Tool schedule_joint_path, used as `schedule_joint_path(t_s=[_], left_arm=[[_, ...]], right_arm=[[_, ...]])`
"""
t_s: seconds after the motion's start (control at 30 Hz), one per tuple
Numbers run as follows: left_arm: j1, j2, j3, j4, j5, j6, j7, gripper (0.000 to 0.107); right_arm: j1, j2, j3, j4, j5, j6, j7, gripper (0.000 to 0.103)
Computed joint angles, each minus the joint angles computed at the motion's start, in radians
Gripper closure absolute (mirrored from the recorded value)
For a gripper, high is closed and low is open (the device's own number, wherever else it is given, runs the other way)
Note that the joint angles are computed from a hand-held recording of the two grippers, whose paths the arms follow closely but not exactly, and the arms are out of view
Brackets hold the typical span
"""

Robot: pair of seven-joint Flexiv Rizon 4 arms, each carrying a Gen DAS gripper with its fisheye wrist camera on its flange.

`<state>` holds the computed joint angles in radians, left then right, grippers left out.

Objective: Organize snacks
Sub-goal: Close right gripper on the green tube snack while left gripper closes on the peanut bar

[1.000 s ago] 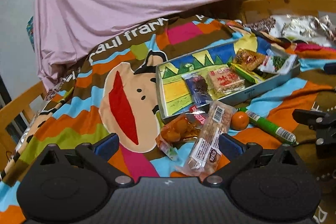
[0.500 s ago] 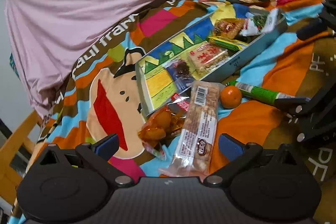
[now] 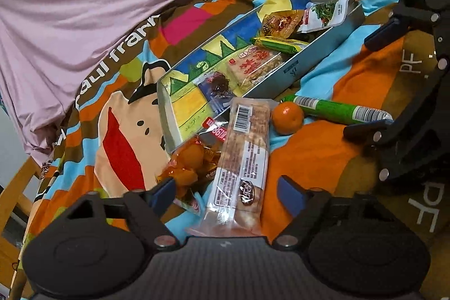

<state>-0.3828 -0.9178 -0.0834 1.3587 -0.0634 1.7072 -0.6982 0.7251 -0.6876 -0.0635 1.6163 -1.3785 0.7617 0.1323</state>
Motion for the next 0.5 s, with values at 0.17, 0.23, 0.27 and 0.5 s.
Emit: schedule_joint_path(t_s=[0.17, 0.23, 0.27, 0.5], left_arm=[[0.036, 0.015, -0.056, 0.017, 0.002, -0.035, 0.01, 0.059], [0.038, 0.016, -0.061, 0.019, 0.003, -0.038, 0.014, 0.06], [0.034, 0.015, -0.054, 0.018, 0.004, -0.035, 0.014, 0.061], [-0.004, 0.011, 0.001, 0.0, -0.009, -0.059, -0.003, 0.062]], right_arm=[[0.016, -0.007, -0.003, -0.011, 0.002, -0.043, -0.035, 0.053], [0.011, -0.008, 0.001, -0.009, 0.008, -0.034, -0.032, 0.053], [0.007, -0.009, 0.003, -0.008, 0.011, -0.027, -0.03, 0.053], [-0.017, -0.001, 0.008, 0.0, 0.023, 0.059, 0.009, 0.082]])
